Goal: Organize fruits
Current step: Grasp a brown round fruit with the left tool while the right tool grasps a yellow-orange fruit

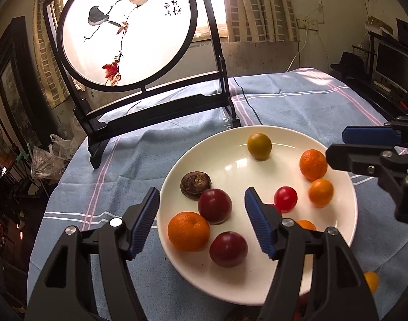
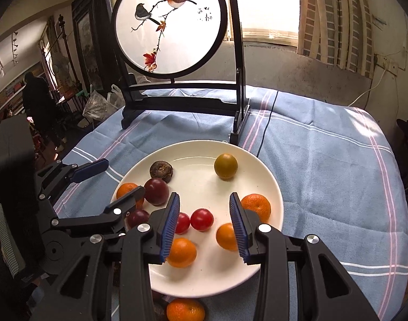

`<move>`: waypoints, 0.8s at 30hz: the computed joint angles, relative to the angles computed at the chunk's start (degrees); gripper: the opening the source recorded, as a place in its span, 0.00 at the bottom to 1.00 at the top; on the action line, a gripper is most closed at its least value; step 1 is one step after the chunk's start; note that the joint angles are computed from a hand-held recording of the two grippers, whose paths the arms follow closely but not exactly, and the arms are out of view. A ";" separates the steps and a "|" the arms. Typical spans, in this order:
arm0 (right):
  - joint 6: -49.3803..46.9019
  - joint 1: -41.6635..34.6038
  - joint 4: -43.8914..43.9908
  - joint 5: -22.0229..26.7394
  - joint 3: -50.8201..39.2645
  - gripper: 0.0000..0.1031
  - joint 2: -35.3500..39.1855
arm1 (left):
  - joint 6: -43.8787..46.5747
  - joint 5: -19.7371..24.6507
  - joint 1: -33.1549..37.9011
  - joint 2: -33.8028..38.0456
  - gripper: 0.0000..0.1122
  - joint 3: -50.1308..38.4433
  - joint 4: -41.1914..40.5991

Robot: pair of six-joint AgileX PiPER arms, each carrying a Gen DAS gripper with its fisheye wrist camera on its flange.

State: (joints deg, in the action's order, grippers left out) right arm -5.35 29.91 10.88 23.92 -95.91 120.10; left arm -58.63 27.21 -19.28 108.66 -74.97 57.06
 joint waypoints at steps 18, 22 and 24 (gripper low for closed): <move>-1.08 2.98 -6.55 -14.79 42.23 0.45 -16.85 | -4.89 -13.11 1.56 -19.40 0.65 32.76 9.02; -3.90 3.17 -4.16 -15.68 40.69 0.45 -13.91 | -4.01 -14.78 0.30 -18.57 0.65 35.03 10.99; -5.68 3.76 -3.44 -15.43 39.36 0.44 -12.91 | -4.39 -15.07 0.02 -17.22 0.65 34.98 12.01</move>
